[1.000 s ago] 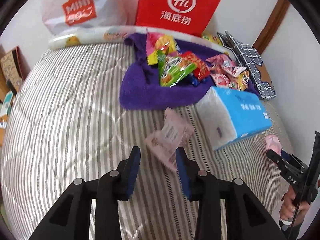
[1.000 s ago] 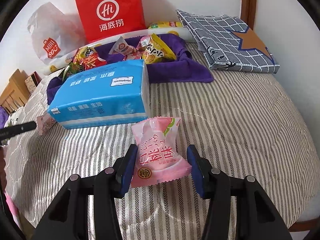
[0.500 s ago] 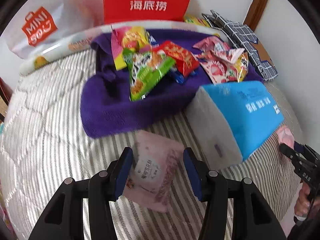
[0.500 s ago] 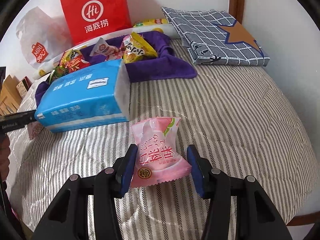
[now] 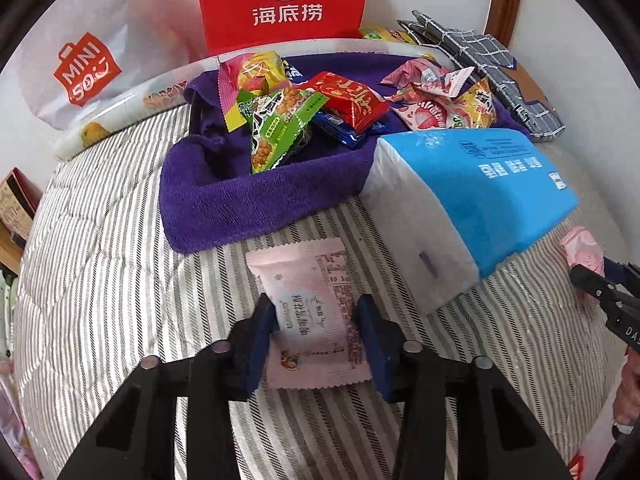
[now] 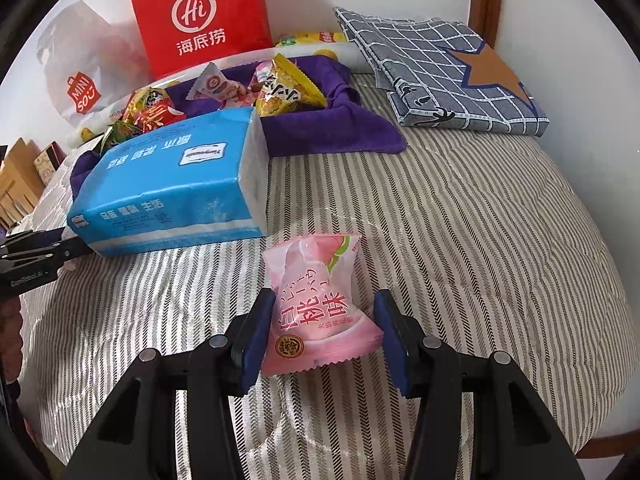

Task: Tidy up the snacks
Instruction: 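Grasp the white-pink pastry packet with the left tool, then carry the peach candy and pastry packet over the purple towel with both tools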

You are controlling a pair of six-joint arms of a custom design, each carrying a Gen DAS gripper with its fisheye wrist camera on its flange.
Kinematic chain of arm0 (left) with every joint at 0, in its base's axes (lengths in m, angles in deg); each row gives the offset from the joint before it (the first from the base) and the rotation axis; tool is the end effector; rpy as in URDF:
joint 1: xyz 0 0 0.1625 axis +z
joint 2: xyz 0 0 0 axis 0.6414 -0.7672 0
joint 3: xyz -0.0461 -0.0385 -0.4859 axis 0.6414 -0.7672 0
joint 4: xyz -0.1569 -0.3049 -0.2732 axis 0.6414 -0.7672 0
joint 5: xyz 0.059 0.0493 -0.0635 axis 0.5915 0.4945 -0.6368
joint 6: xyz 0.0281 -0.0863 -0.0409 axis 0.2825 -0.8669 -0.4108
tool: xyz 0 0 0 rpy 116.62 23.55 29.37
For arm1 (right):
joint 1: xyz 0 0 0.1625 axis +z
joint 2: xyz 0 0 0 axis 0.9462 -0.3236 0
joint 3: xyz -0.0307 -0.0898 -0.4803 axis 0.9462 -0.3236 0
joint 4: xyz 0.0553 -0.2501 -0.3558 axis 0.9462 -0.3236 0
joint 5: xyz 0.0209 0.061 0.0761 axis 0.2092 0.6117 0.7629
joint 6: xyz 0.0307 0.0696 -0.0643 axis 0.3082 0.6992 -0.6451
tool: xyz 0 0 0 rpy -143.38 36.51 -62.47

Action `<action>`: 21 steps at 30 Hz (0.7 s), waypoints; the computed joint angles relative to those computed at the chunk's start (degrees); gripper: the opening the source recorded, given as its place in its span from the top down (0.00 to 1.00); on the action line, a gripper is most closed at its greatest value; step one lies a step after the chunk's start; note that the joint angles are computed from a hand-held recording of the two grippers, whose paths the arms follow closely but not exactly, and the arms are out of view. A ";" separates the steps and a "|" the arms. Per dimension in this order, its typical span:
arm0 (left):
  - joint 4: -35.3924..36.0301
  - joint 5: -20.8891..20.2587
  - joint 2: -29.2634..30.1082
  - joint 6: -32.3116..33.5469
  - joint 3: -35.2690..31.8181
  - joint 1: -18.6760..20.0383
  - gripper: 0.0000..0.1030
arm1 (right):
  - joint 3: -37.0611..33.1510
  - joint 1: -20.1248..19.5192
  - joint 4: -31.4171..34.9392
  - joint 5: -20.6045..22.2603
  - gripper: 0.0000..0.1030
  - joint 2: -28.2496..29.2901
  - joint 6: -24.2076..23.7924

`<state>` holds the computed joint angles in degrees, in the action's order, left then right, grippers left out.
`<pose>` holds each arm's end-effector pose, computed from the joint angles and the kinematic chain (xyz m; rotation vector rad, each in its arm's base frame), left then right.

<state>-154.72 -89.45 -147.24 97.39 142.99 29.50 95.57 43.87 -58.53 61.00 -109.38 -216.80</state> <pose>-0.0602 -0.6920 0.3069 0.8843 2.3765 -0.3796 0.3185 -0.5661 0.0300 -0.0963 -2.2135 0.8463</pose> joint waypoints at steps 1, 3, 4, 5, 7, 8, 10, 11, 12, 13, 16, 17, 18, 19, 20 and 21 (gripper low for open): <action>0.90 -0.64 -0.32 -0.64 -0.07 0.08 0.64 | 0.02 0.12 -0.06 0.06 0.51 0.00 -0.03; 2.00 -1.46 -0.98 -1.52 0.17 0.13 0.65 | 0.32 0.53 -0.51 0.09 0.51 -0.17 -0.28; 1.97 -1.44 -1.18 -1.76 0.45 0.04 0.65 | 0.32 0.68 -0.60 0.12 0.51 -0.18 -0.35; 1.84 -1.38 -1.53 -1.97 0.89 -0.08 0.65 | 0.40 0.89 -0.78 0.15 0.51 -0.24 -0.48; 1.81 -1.87 -2.43 -2.34 1.73 -0.26 0.65 | 0.55 1.40 -1.22 0.36 0.51 -0.39 -0.97; 1.98 -2.12 -2.76 -2.66 1.96 -0.30 0.65 | 0.61 1.62 -1.33 0.50 0.51 -0.44 -1.12; 3.22 -2.95 -3.62 -4.19 2.30 -0.41 0.65 | 0.77 2.06 -1.61 0.66 0.51 -0.66 -1.33; 3.63 -3.53 -3.99 -4.82 2.44 -0.41 0.65 | 0.94 2.25 -1.91 0.64 0.51 -0.82 -1.46; 3.80 -3.96 -4.51 -5.26 2.82 -0.51 0.65 | 1.10 2.49 -2.18 0.66 0.51 -0.97 -1.59; 3.58 -3.93 -4.89 -5.21 3.24 -0.65 0.65 | 1.11 2.68 -2.22 0.81 0.51 -1.04 -1.62; 2.90 -3.96 -6.02 -5.24 4.63 -1.29 0.65 | 1.21 3.36 -2.36 1.11 0.51 -1.35 -1.64; 2.94 -4.05 -6.31 -5.41 4.91 -1.47 0.65 | 1.27 3.58 -2.57 1.24 0.51 -1.47 -1.85; 2.97 -4.15 -6.70 -5.60 5.27 -1.70 0.65 | 1.26 3.86 -2.65 1.56 0.51 -1.51 -1.91; 3.07 -4.37 -7.11 -5.77 5.58 -1.91 0.65 | 1.10 4.18 -2.50 2.06 0.51 -1.48 -1.90; 3.26 -4.65 -7.44 -6.01 5.76 -2.09 0.65 | 0.80 4.51 -2.19 2.60 0.51 -1.39 -1.89; 3.61 -4.93 -7.74 -6.51 5.85 -2.27 0.65 | 0.67 4.72 -2.10 2.92 0.51 -1.40 -1.97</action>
